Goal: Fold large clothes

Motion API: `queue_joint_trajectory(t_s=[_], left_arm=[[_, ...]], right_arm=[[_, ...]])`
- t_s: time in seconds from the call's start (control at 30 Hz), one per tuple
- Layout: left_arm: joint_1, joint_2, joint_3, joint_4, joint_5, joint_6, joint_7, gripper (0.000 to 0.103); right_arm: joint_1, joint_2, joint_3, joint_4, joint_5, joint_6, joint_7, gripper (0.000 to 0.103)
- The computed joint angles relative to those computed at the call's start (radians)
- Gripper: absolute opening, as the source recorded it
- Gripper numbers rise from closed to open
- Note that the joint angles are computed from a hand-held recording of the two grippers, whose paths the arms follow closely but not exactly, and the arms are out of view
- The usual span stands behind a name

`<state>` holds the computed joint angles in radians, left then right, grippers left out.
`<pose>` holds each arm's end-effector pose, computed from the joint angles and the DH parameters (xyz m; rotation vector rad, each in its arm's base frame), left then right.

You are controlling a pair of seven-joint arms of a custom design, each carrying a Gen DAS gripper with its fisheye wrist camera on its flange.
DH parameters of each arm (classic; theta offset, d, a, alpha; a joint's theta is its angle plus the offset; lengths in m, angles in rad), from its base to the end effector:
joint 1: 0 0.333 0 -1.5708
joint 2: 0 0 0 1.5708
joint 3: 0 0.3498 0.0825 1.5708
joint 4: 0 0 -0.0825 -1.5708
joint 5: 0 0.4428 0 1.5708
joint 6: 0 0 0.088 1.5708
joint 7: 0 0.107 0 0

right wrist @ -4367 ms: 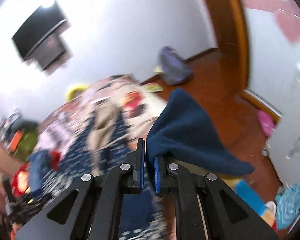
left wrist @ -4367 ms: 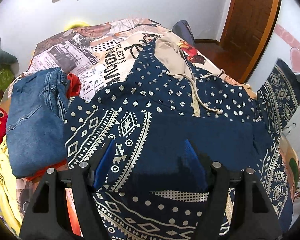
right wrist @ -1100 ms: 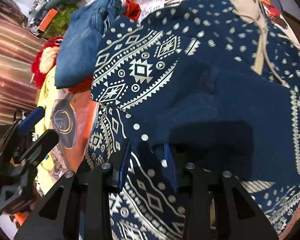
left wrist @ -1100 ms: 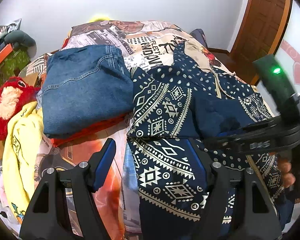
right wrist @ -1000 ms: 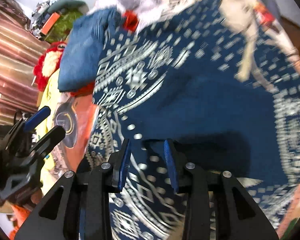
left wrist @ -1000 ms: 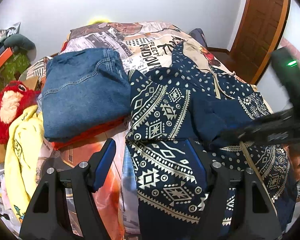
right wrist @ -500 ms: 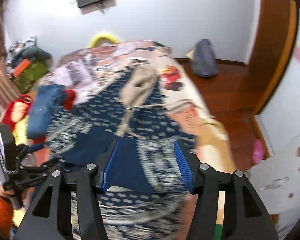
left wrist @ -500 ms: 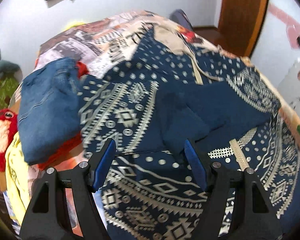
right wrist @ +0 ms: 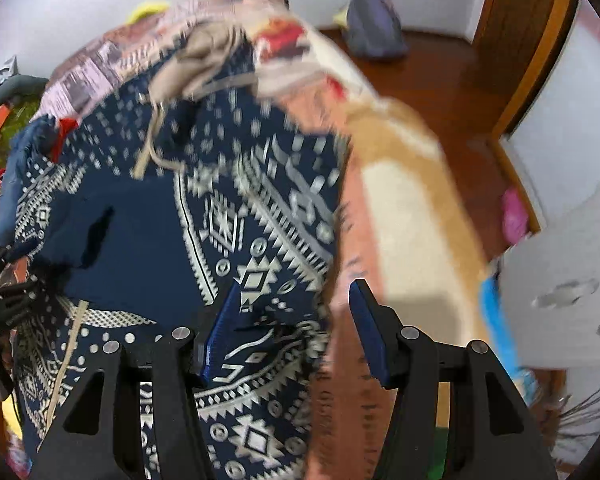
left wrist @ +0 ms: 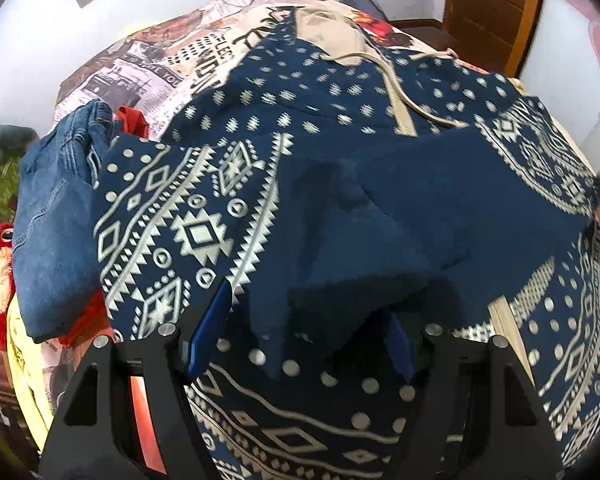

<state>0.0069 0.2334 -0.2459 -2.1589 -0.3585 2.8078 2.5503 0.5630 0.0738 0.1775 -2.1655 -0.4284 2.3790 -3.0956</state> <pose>0.6311 -0.1326 0.3252 -0.9456 2.6494 -0.5507 0.4531 0.4073 0.3737 -1.3596 2.5364 -0.3290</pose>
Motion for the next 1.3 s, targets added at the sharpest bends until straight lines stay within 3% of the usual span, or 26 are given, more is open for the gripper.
queue_joint_trajectory(t_s=[0.1,0.27,0.4,0.63,0.7,0.9,1.03,1.1,1.2,1.23,1.3], left_arm=[[0.001,0.016,0.008,0.028,0.004,0.004,-0.034,0.070],[0.049,0.048,0.012,0.099,-0.044,-0.037,-0.063,0.070],[0.093,0.071,0.013,0.140,-0.089,-0.086,-0.055,0.083],[0.120,0.099,0.027,0.145,-0.094,-0.102,-0.084,0.083],[0.150,0.103,0.010,0.160,-0.154,-0.145,-0.074,0.083],[0.223,0.179,0.023,0.319,-0.320,-0.469,-0.150,0.083],[0.235,0.193,0.041,0.349,-0.360,-0.534,-0.170,0.083],[0.221,0.178,0.054,0.329,-0.341,-0.500,-0.167,0.083],[0.189,0.141,0.071,0.268,-0.286,-0.364,-0.152,0.083],[0.173,0.125,0.079,0.239,-0.261,-0.284,-0.156,0.083],[0.171,0.117,0.082,0.226,-0.231,-0.239,-0.162,0.083]], right_arm=[[-0.009,0.047,-0.005,0.001,0.060,0.055,-0.028,0.053],[0.020,0.079,-0.018,0.031,0.020,0.023,-0.015,0.057],[0.027,0.067,-0.021,0.013,0.009,0.050,0.005,0.062],[0.034,0.070,-0.018,0.007,-0.005,0.059,0.035,0.068],[0.038,0.079,-0.018,0.020,-0.009,0.047,0.035,0.068],[0.043,0.079,-0.027,0.003,-0.049,0.081,0.058,0.072],[0.041,0.072,-0.027,-0.009,-0.059,0.088,0.059,0.074],[0.043,0.072,-0.025,-0.008,-0.061,0.079,0.061,0.074],[0.041,0.071,-0.024,-0.010,-0.060,0.076,0.061,0.074],[0.041,0.070,-0.023,-0.011,-0.060,0.075,0.061,0.074],[0.040,0.073,-0.023,-0.005,-0.056,0.069,0.060,0.074]])
